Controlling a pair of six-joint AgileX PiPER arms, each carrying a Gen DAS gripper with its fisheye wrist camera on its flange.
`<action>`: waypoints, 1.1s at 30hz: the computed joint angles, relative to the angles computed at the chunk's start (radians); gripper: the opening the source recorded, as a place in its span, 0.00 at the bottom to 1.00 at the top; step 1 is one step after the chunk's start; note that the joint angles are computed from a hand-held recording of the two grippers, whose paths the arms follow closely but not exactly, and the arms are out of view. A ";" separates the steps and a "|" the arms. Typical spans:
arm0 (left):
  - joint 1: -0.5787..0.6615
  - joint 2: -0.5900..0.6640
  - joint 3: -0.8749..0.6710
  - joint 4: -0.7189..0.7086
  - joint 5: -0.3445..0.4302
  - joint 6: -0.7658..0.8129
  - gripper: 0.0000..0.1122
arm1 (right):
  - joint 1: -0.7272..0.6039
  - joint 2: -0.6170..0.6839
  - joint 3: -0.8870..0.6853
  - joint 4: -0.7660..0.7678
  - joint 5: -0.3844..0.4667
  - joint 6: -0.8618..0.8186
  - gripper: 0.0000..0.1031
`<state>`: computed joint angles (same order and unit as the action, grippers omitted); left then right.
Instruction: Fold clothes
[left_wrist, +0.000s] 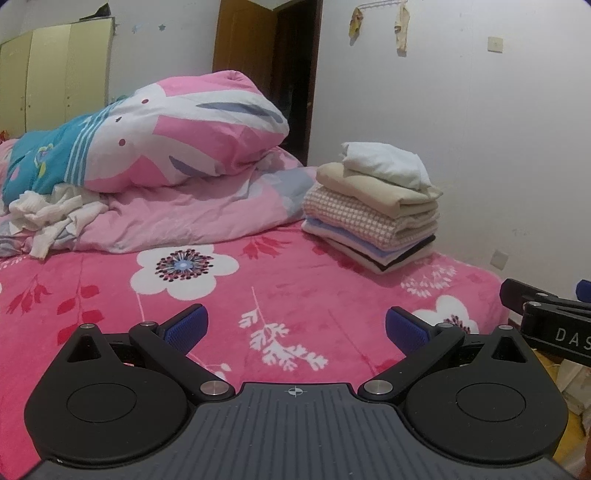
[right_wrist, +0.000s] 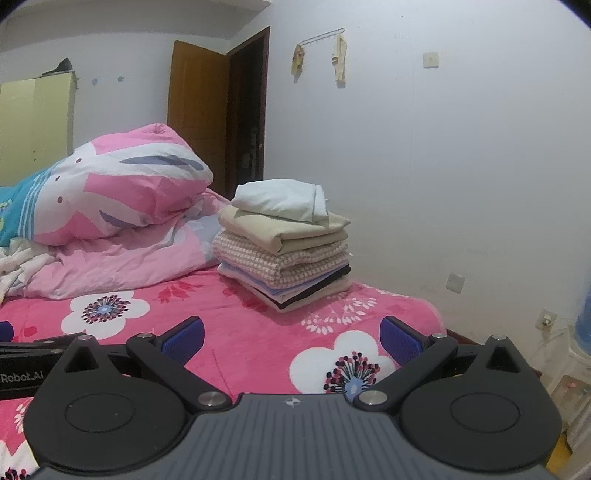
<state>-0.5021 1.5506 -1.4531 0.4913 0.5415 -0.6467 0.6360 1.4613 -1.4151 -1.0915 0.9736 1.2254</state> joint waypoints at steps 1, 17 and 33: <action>-0.002 0.005 -0.006 -0.004 0.001 0.004 0.92 | -0.004 -0.002 0.001 -0.002 0.000 0.000 1.00; -0.032 0.038 -0.046 0.015 0.015 0.001 0.92 | -0.054 -0.016 0.024 0.007 -0.027 0.007 1.00; -0.033 0.036 -0.048 0.035 0.019 -0.016 0.92 | -0.036 -0.006 -0.002 0.004 -0.011 -0.003 1.00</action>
